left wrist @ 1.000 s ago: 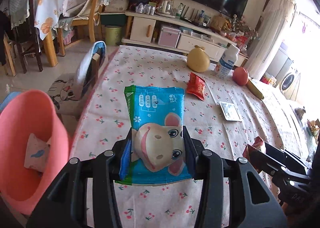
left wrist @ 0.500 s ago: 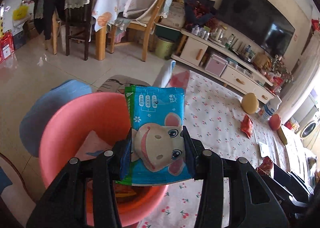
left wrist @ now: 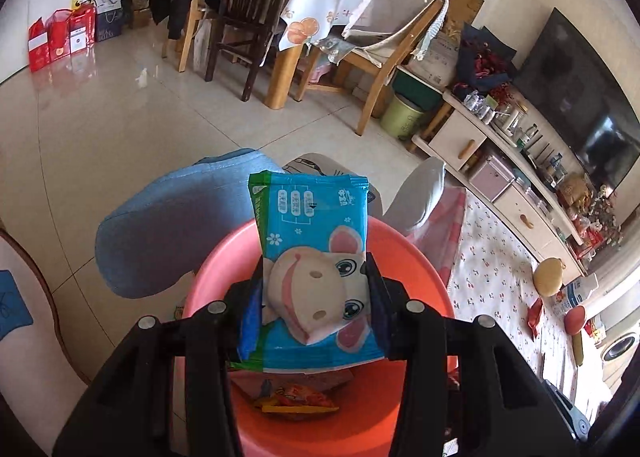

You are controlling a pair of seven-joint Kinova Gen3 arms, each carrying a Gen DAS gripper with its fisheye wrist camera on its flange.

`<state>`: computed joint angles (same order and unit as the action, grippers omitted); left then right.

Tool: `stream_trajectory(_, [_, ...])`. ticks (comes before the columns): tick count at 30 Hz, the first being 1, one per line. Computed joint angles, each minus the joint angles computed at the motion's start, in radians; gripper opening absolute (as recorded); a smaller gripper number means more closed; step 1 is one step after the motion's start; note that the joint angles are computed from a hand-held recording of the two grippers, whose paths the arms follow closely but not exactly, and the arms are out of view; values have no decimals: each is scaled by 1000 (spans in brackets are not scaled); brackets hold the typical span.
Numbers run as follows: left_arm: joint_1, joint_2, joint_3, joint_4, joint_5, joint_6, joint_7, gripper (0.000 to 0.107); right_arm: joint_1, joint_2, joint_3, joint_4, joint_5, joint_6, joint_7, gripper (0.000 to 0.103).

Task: Collect trash
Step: 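Carry both items to the pink bucket and open both grippers, then move both tools back over the table toward the red snack and foil packet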

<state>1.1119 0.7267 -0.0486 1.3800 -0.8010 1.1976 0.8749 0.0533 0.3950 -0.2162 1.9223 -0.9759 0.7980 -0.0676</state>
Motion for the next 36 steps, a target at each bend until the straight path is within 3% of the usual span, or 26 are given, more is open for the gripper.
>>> stream_trajectory(4, [-22, -7, 7, 19, 17, -33, -4, 50, -24, 31, 3, -17, 34, -24, -64, 65])
stream_trajectory(5, [-19, -8, 2, 22, 11, -39, 1, 57, -8, 34, 0, -17, 25, -19, -64, 75])
stream_trajectory(7, [-5, 3, -6, 6, 2, -15, 5, 74, 29, 30, -3, -6, -3, -16, -49, 84])
stream_trajectory(10, [20, 28, -19, -31, -29, 23, 2, 79, 85, 31, 17, -11, -20, 30, -36, 91])
stream_trajectory(16, [77, 111, -54, -154, -135, 114, -64, 83, 169, 26, 70, -14, -23, 49, -13, 92])
stream_trajectory(23, [101, 223, -92, -344, -212, 158, -249, 88, 282, 18, 89, 30, -109, 0, 170, 95])
stream_trajectory(31, [88, 288, -116, -520, -149, 124, -444, 88, 394, 35, 132, 33, -202, 39, 353, 98])
stream_trajectory(36, [74, 350, -127, -677, -79, 128, -599, 88, 443, 69, 165, -9, -203, 98, 365, 98])
